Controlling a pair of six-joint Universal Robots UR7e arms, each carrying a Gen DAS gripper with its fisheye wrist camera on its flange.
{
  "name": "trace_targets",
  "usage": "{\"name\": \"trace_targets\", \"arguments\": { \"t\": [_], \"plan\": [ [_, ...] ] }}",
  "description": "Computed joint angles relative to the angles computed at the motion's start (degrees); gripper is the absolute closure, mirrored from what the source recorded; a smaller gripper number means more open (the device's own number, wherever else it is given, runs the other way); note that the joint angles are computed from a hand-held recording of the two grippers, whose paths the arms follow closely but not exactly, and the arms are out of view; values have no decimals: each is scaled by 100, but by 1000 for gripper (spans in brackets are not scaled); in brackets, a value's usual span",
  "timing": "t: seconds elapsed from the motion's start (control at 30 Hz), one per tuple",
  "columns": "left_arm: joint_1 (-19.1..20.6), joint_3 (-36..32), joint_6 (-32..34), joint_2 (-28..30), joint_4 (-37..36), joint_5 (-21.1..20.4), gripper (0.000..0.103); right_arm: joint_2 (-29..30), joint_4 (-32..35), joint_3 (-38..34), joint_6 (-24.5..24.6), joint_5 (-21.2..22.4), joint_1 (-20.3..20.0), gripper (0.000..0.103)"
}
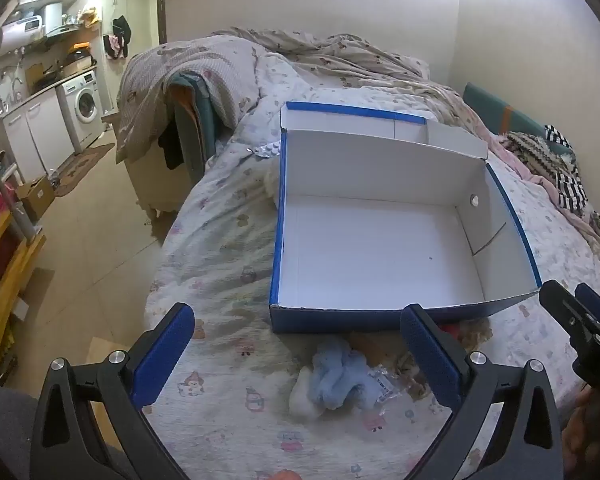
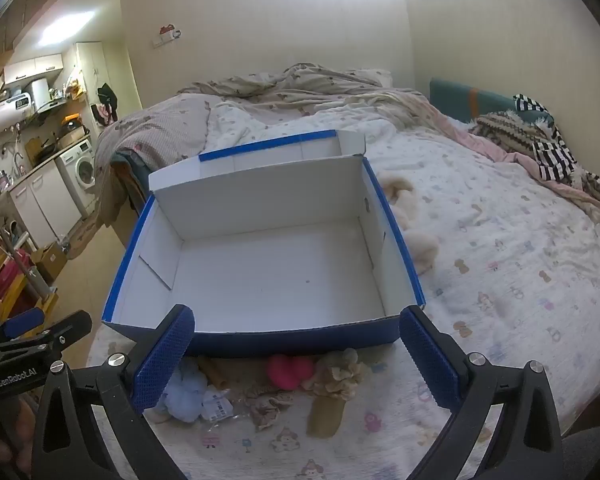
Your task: Organize soft objects
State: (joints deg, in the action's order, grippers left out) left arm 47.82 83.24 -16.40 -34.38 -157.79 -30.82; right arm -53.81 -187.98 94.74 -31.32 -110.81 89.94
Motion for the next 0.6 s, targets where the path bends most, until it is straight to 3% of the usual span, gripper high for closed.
{"name": "trace_targets", "arguments": {
  "t": [0.6],
  "plan": [
    [7,12,-3,15,-82,72,0,-16,-4,23,-14,13,-3,0]
  ]
}}
